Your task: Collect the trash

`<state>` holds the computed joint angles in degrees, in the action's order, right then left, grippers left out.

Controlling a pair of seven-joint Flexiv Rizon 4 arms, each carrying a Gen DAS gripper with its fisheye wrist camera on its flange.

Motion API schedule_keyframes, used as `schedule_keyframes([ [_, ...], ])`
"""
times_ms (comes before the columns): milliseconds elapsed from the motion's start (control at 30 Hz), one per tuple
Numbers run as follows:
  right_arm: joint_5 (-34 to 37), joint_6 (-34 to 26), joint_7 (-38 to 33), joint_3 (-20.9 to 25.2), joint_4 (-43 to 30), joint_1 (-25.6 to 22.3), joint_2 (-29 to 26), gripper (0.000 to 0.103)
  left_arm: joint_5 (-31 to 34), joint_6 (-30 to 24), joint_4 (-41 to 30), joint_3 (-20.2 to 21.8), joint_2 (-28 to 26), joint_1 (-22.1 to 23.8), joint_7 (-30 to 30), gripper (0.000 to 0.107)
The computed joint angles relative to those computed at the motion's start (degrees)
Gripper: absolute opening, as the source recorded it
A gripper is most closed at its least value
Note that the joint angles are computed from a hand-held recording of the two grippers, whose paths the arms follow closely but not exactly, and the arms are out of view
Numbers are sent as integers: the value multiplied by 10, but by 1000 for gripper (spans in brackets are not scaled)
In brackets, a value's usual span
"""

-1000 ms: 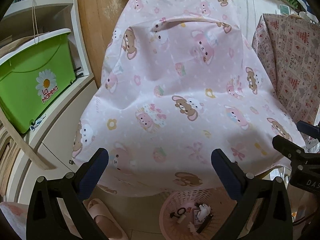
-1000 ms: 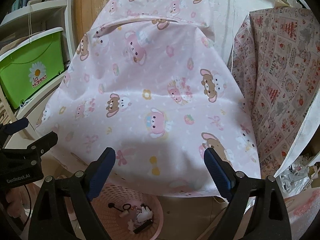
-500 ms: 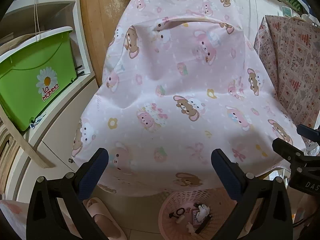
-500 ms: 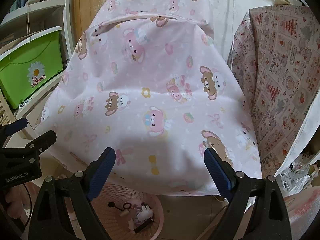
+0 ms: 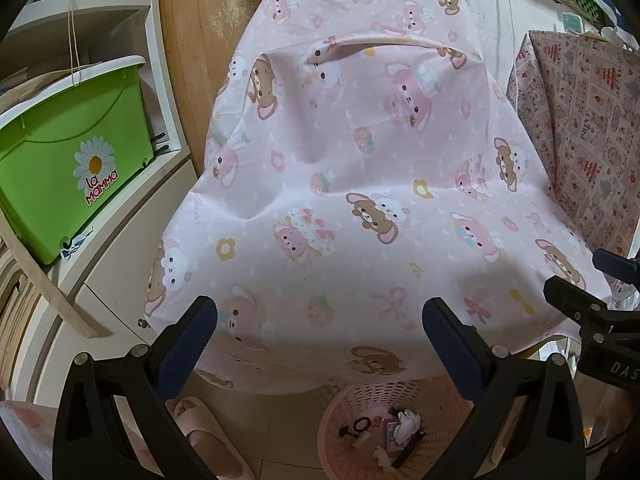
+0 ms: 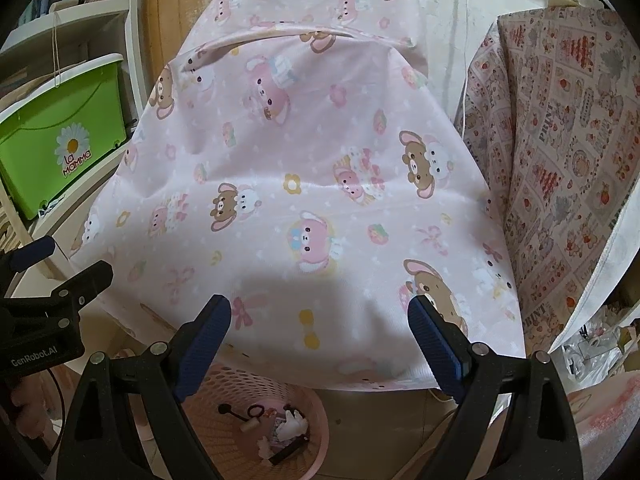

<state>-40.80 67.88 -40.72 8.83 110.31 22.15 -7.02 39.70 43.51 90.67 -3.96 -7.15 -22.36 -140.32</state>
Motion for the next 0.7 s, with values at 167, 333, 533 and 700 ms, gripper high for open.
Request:
schedule_keyframes([
  [167, -2, 0, 1, 0, 1, 0, 0, 91, -1, 0, 1, 0, 0, 1, 2, 102],
  [333, -1, 0, 1, 0, 1, 0, 0, 91, -1, 0, 0, 0, 0, 0, 1, 102],
  [533, 2, 0, -2, 1, 0, 0, 0, 91, -1, 0, 0, 0, 0, 0, 0, 102],
  [700, 1, -1, 0, 1, 1, 0, 0, 91, -1, -1, 0, 0, -1, 0, -1, 102],
])
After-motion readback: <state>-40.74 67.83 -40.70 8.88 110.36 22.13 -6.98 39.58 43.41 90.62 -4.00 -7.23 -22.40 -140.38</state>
